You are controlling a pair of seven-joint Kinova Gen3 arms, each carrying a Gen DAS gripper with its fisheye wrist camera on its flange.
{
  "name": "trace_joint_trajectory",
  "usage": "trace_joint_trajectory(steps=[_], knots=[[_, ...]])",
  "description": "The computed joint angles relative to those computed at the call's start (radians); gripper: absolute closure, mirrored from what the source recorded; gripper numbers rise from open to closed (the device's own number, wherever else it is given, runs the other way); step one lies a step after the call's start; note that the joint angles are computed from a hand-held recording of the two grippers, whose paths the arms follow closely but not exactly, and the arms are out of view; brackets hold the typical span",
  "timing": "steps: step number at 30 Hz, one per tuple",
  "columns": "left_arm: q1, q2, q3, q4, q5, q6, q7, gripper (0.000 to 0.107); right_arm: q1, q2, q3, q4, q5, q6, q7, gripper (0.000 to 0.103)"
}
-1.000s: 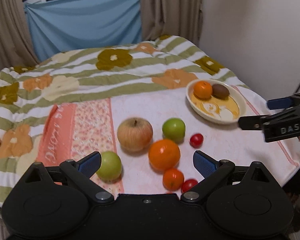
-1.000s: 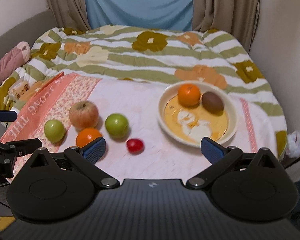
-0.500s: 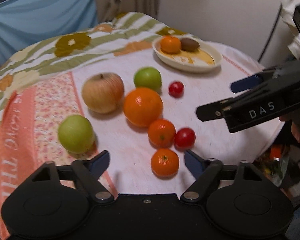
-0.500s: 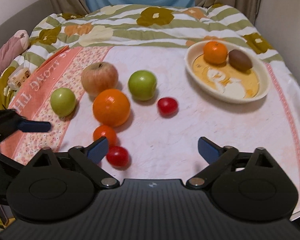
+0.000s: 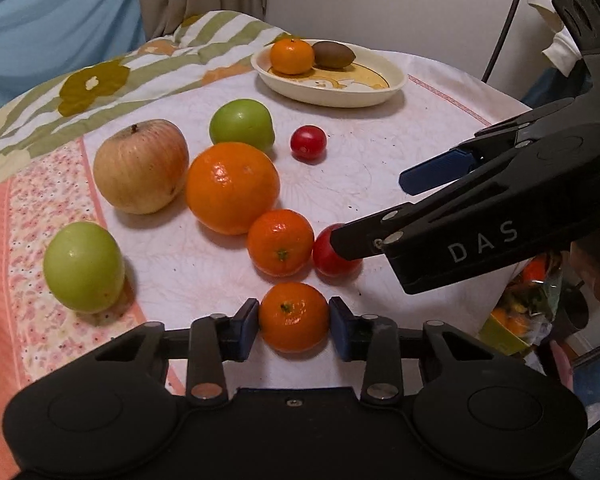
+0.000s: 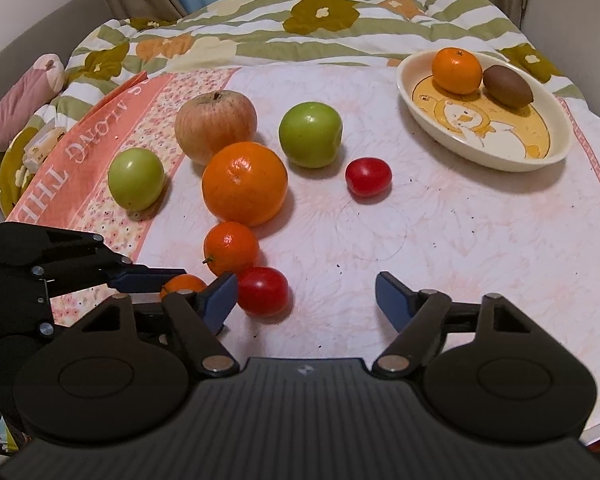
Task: Organize fruits
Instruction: 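Grasp a small mandarin with the left tool while the right tool grasps a red tomato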
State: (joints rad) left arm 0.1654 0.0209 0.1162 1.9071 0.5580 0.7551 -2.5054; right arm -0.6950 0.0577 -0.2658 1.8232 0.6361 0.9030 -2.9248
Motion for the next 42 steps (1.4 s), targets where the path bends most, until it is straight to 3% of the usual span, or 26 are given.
trace_joint_trajectory(steps=[7, 20, 23, 24, 25, 42], knots=[[-0.009, 0.002, -0.005, -0.003, 0.013, 0.015, -0.025, 0.067, -0.003, 0.007, -0.001, -0.005, -0.017, -0.005, 0.013, 0.023], [0.0, -0.031, -0.012, 0.009, -0.096, -0.02, 0.101, 0.067, -0.002, 0.028, 0.013, -0.007, -0.048, -0.064, 0.082, 0.036], [0.003, -0.036, -0.013, 0.011, -0.122, -0.023, 0.128, 0.067, -0.001, 0.037, 0.02, -0.009, -0.056, -0.082, 0.102, 0.042], [0.004, -0.037, -0.012, 0.011, -0.129, -0.024, 0.136, 0.067, 0.001, 0.038, 0.023, -0.009, -0.064, -0.088, 0.114, 0.052], [0.005, -0.039, -0.012, 0.012, -0.135, -0.026, 0.143, 0.067, 0.005, 0.04, 0.025, -0.011, -0.077, -0.094, 0.13, 0.054], [0.048, -0.058, 0.01, -0.019, -0.196, -0.034, 0.257, 0.067, 0.025, -0.02, 0.018, 0.018, -0.081, -0.088, 0.146, 0.055]])
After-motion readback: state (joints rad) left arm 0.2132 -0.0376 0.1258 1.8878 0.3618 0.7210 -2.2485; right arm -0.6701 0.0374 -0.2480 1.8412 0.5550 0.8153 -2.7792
